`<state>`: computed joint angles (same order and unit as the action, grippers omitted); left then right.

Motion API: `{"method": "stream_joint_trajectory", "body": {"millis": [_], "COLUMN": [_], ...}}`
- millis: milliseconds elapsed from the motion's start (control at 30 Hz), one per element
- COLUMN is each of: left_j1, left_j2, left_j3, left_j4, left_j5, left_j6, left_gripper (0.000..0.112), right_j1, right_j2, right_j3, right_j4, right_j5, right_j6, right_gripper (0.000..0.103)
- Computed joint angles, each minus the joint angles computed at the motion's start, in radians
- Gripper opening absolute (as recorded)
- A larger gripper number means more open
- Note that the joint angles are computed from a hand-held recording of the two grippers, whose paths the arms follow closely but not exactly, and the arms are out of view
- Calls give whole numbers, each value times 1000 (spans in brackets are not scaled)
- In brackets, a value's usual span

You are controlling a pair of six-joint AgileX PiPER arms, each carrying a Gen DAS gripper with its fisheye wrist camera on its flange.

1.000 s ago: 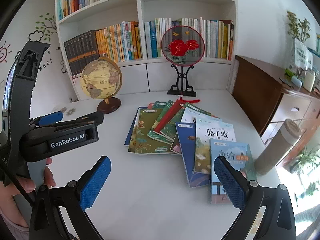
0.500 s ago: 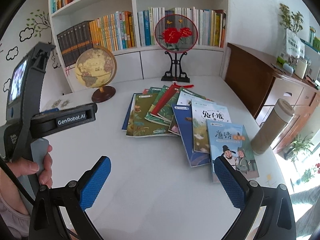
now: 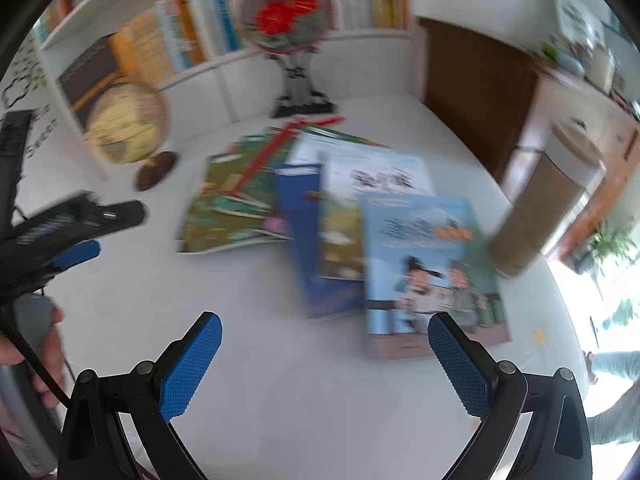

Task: Organize books

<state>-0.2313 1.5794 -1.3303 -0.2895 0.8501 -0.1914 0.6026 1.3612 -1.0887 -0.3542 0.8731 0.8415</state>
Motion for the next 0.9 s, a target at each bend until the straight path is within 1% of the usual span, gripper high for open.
{"method": "stream_joint_trajectory", "body": {"millis": [67,167,233,267,300,333,367,400,433,467,533,567,633,700,733,767,800,833,867,900], "left_j1": [-62,-205,-277,-308,-341,-371,-395,-409,-422,-431,-432,-433,-435,-438,-436,-433,-424,-409,-400,-398], "left_j2": [47,145,214,253,300,351,399,434,470,505,546,563,579,600,600,596,583,580,580,580], "left_j3": [-31,-116,-177,-212,-253,-299,-346,-379,-414,-449,-490,-513,-538,-577,-580,-574,-554,-539,-541,-542], "left_j4": [6,90,117,120,117,115,118,119,120,116,112,115,123,128,124,114,87,32,17,26], "left_j5": [16,50,73,93,121,153,183,204,226,242,256,268,261,283,285,281,267,257,282,295], "left_j6": [-33,-91,-88,-72,-52,-40,-41,-45,-57,-75,-110,-130,-154,-157,-156,-155,-146,-122,-129,-136], "left_gripper": [101,100,99,98,97,92,83,78,74,74,74,74,74,74,74,73,72,63,58,58], "right_j1": [-110,-290,-454,-499,-571,-617,-669,-706,-731,-746,-763,-788,-846,-881,-884,-889,-894,-901,-921,-929], "right_j2": [-34,-50,-32,-20,4,19,43,65,90,115,157,180,218,262,265,278,291,300,316,327], "right_j3": [88,187,248,260,273,281,287,289,285,277,254,240,227,201,202,193,177,168,152,139], "right_j4": [57,168,313,366,456,525,610,672,702,713,704,737,849,921,947,964,975,1002,1069,1104], "right_j5": [-69,-148,-214,-230,-253,-268,-285,-295,-304,-310,-308,-302,-295,-267,-282,-273,-260,-243,-193,-153], "right_j6": [-84,-235,-409,-469,-569,-653,-753,-837,-892,-925,-957,-1017,-1181,-1300,-1352,-1393,-1427,-1463,-1533,-1563], "right_gripper": [103,103,103,103,103,103,103,103,103,102,98,98,98,99,95,95,94,89,84,79]}}
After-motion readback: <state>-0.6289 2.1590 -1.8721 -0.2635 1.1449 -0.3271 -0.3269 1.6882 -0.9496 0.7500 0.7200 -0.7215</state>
